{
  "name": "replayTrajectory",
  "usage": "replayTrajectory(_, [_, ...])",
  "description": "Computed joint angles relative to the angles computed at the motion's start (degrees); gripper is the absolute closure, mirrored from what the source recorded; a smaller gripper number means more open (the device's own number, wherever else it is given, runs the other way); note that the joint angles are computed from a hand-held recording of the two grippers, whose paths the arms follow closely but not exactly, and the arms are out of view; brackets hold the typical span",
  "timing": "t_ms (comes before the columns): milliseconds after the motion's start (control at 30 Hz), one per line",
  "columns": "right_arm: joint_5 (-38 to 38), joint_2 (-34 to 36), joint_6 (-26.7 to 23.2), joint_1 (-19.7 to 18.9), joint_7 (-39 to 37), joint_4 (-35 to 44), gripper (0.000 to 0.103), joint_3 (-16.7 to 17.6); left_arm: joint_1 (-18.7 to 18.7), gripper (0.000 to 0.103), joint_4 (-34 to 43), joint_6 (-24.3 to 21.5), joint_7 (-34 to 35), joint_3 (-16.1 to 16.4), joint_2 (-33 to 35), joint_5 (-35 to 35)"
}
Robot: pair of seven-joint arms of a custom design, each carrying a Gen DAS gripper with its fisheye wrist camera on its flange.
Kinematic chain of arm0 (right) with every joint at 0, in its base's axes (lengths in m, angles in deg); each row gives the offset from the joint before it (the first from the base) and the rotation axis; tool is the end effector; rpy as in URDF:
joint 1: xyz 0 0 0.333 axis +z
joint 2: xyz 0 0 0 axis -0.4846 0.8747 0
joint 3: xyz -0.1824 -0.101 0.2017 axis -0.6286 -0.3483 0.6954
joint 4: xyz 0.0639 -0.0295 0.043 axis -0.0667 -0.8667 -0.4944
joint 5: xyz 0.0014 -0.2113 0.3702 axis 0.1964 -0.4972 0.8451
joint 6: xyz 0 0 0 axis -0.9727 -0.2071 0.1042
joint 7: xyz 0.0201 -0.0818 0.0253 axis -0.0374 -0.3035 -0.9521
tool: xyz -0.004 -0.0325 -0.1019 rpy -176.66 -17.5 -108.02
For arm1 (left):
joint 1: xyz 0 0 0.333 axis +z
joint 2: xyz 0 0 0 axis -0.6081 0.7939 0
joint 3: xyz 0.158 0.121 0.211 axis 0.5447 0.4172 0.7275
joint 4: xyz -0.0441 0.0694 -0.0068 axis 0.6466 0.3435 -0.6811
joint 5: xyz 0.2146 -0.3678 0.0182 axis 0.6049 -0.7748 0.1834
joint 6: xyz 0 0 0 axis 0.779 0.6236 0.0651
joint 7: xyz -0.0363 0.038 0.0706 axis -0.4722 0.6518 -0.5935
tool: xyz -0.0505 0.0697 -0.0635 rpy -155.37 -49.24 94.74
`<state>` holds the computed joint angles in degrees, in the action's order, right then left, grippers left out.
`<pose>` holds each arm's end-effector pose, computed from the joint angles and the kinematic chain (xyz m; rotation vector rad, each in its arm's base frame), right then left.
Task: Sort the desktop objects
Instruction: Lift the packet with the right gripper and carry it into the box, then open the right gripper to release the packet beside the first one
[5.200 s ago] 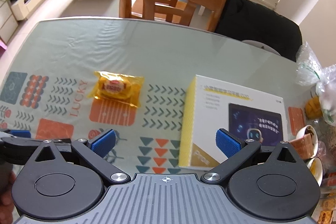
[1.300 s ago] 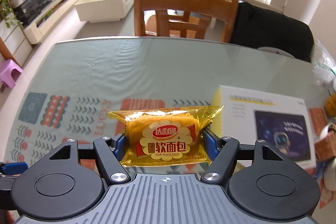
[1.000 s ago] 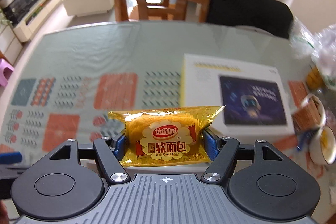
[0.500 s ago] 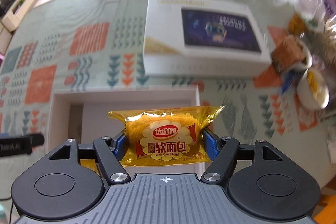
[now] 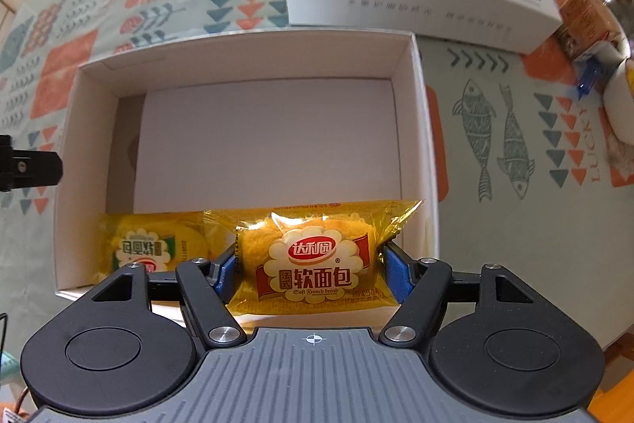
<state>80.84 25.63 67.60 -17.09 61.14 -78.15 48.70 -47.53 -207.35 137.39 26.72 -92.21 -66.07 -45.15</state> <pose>0.4784 0.1516 0.4866 -2.3959 1.8504 -0.1224 0.4659 -0.1655 0.5270 -2.4444 1.7319 -0.1722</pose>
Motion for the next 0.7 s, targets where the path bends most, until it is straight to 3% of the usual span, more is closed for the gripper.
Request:
replayTrajectory(433, [-1.6,2.5,1.7,0.5,0.9,-1.4,0.034,0.3,0.3,0.000,1.1,-0.7,1.6,0.3,2.2,-0.3])
replayTrajectory(700, [-1.4,0.8,2.2,0.6,1.5,-2.8,0.023,0.2,0.1,0.000,2.3,-0.7,2.5,-0.1,3.3,-0.4])
